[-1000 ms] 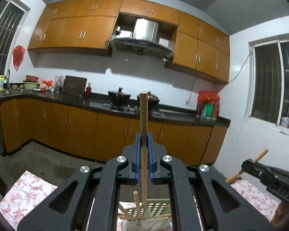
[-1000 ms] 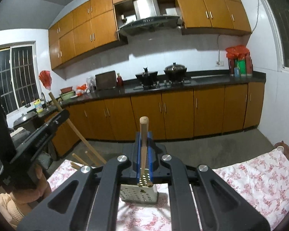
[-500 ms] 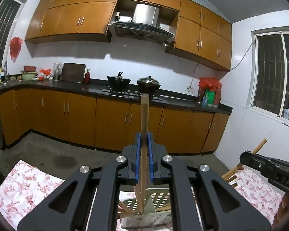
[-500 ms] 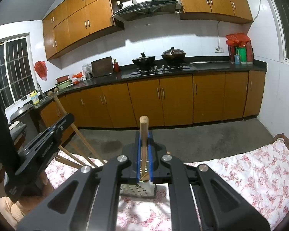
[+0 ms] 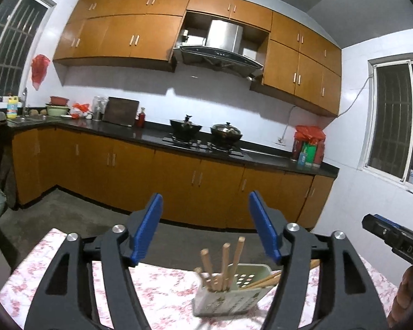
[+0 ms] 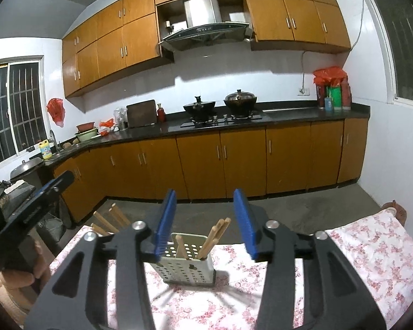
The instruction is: Organize utensils
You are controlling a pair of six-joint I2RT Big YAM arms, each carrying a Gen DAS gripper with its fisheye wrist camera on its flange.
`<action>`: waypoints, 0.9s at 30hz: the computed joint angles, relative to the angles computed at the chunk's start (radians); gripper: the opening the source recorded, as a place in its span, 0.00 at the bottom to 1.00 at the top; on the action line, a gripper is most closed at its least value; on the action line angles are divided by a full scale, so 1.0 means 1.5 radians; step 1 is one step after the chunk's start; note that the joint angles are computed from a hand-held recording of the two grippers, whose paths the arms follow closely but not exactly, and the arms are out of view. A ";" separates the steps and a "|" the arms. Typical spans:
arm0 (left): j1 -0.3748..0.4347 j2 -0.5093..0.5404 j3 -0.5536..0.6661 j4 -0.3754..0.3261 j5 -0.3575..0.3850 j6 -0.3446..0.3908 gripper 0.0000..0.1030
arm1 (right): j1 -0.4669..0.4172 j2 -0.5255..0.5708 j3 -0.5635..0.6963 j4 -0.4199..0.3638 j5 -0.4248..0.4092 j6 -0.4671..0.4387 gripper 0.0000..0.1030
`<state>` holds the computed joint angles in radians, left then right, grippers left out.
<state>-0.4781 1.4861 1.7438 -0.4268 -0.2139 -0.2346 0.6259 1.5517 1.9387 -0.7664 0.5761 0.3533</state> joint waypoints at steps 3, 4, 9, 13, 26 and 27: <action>0.001 -0.021 -0.018 -0.001 -0.012 0.010 0.71 | 0.015 -0.014 -0.023 0.012 0.029 -0.006 0.57; 0.001 -0.033 -0.030 -0.001 -0.018 0.013 0.72 | 0.021 -0.019 -0.030 0.016 0.038 -0.008 0.59; -0.002 -0.084 -0.085 0.008 -0.030 0.020 0.84 | 0.050 -0.053 -0.083 0.043 0.076 -0.007 0.77; -0.009 -0.125 -0.133 0.017 -0.034 0.021 0.93 | 0.074 -0.079 -0.120 0.057 0.110 -0.004 0.89; -0.049 -0.225 -0.276 0.027 -0.065 0.035 0.98 | 0.180 -0.142 -0.235 0.056 0.277 0.047 0.96; -0.051 -0.233 -0.288 0.024 -0.069 0.032 0.98 | 0.189 -0.145 -0.246 0.059 0.288 0.048 0.96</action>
